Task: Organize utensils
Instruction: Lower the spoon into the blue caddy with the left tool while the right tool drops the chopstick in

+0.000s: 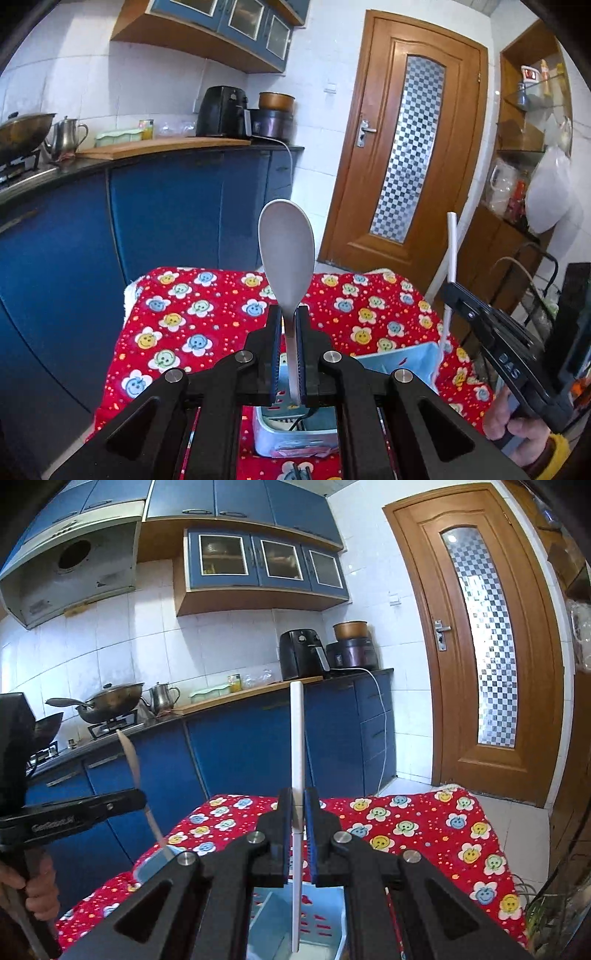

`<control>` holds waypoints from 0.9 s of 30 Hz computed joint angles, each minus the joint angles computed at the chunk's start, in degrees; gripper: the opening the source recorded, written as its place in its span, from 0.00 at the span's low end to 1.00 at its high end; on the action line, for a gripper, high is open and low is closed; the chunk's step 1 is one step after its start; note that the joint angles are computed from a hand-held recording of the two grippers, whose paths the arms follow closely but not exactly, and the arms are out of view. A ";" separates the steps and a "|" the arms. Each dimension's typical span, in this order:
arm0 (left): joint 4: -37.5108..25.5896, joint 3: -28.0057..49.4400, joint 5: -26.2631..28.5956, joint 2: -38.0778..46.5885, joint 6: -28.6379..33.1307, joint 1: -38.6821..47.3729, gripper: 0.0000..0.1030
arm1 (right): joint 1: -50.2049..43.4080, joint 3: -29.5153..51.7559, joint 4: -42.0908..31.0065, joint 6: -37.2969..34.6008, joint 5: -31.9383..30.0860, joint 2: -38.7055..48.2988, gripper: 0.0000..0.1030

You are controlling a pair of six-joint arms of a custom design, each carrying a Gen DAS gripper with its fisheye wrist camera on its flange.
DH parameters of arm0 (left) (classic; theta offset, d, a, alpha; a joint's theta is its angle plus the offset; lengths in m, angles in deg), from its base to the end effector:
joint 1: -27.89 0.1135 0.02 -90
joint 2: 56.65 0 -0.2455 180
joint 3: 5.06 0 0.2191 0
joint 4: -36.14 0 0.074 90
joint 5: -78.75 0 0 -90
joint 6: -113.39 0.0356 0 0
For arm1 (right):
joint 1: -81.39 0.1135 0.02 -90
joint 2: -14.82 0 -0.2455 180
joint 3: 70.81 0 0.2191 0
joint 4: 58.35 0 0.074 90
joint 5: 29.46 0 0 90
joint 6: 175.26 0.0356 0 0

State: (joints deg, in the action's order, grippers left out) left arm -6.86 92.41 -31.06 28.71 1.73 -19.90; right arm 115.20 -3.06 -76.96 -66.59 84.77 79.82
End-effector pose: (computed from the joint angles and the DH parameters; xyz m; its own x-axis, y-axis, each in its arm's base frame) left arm 0.2149 -0.2190 0.3490 -0.5057 0.0406 -0.8618 0.3387 0.9280 -0.1550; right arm 0.2055 0.1200 0.3174 -0.2726 0.1688 -0.9472 -0.0973 0.9746 0.2017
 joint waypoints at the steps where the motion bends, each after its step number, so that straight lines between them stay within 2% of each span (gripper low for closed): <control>1: 0.91 -0.96 -0.18 0.03 0.29 -0.10 0.07 | -0.19 -1.11 1.53 -0.03 -0.05 0.15 0.08; 5: 3.21 -3.54 0.22 0.72 0.93 -0.55 0.07 | 0.18 -3.53 4.68 -1.04 -0.85 0.76 0.08; 13: 2.61 -5.55 1.08 1.88 -0.57 -1.11 0.08 | 1.13 -3.42 0.51 0.00 -2.96 1.90 0.09; 15: 2.58 -5.99 0.12 1.43 -1.29 -1.60 0.08 | 0.91 -3.04 -0.82 0.64 -4.01 1.89 0.18; 17: 2.24 -6.24 -0.75 0.91 -1.73 -2.22 0.14 | 1.18 -3.27 -1.05 1.27 -4.41 1.29 0.27; 19: 1.35 -6.24 -1.66 0.28 -1.90 -3.23 0.23 | 1.74 -3.13 -1.62 1.83 -4.21 0.51 0.29; 21: -0.09 -5.83 -2.25 -0.36 -1.81 -4.21 0.28 | 2.86 -2.67 -2.65 2.22 -2.86 -0.42 0.32; 27: -2.10 -6.22 -2.54 -3.87 -1.98 -6.41 0.32 | 7.98 0.57 -11.16 5.24 2.68 -3.53 0.34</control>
